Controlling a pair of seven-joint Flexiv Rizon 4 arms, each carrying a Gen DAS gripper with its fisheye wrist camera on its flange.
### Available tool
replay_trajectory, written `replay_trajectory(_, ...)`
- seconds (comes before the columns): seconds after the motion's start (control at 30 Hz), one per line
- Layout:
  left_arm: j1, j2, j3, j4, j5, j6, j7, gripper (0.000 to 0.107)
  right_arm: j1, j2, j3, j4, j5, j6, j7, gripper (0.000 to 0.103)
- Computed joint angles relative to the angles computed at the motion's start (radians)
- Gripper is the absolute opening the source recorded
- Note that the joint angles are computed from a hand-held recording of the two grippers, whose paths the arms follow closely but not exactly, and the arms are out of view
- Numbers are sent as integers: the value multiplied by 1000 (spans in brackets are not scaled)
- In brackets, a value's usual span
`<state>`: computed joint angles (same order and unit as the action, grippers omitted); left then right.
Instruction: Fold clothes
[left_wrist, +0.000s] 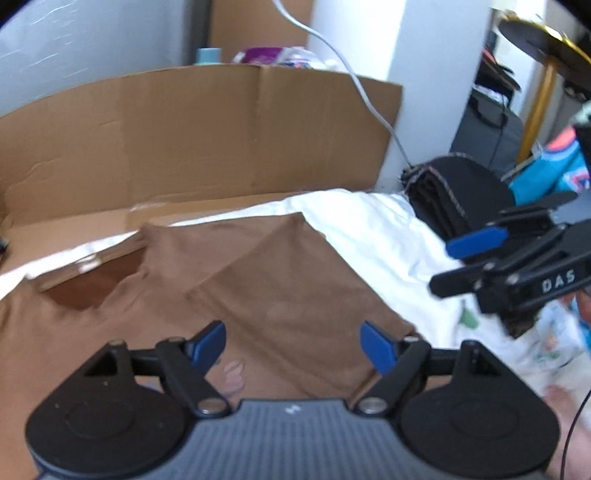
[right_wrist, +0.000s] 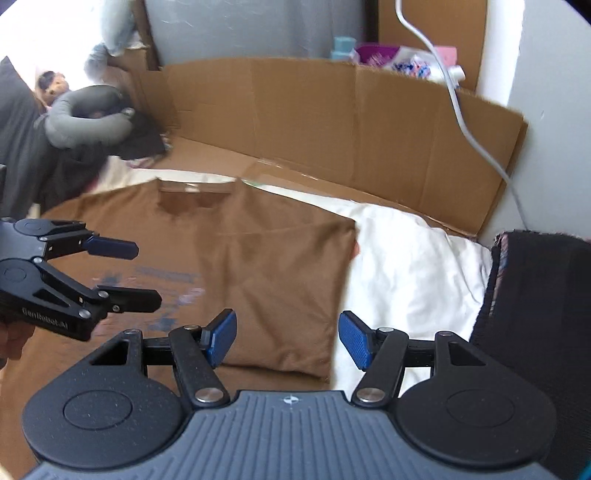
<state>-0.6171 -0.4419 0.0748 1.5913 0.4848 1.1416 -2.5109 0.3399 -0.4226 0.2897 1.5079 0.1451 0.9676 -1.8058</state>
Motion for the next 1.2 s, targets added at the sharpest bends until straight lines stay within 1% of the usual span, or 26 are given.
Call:
replay_trajectory(0.03,4,31,-9,15,-19,-20,12,85,-6,23,5,-4,8,-25,7,68)
replay_trajectory(0.13,7,119,-33,32,-33,-119,39,90,-13,90,10,-23,36,-108,28,69)
replay_trajectory(0.2,8,176,-54,34,-23,-192,34,91,-11,130,7,-43,56,-170,44,71)
replay_trajectory(0.27,14,232,-76,40,-16,-254,26,95,-9,163,2,-77,85,-254,67,72)
replay_trajectory(0.33,23,286,-102,45,-23,-325,30,98,-3,194,-9,-101,110,-308,108,74)
replay_trajectory(0.43,39,364,-141,51,-31,-423,27,100,19,248,-22,-102,95,-323,133,77)
replay_trajectory(0.47,45,395,-151,65,-26,-435,7,100,27,262,-26,-101,90,-324,149,79)
replay_trajectory(0.53,57,454,-173,85,-19,-481,-25,100,42,289,-30,-100,78,-325,182,80)
replay_trajectory(0.6,71,505,-204,85,-3,-560,-56,100,54,315,-33,-92,66,-317,209,83)
replay_trajectory(0.73,103,593,-277,65,19,-733,-100,101,80,351,-31,-51,32,-265,280,85)
replay_trajectory(0.83,130,658,-327,67,20,-834,-135,101,98,368,-28,-25,-4,-243,328,85)
replay_trajectory(0.9,152,705,-357,74,15,-893,-171,101,105,379,-26,-17,-4,-237,355,85)
replay_trajectory(1.03,189,796,-397,105,-24,-975,-212,102,120,401,-22,-6,-25,-233,401,85)
replay_trajectory(1.2,214,907,-415,170,-92,-1024,-201,102,143,418,-12,-17,-39,-278,420,85)
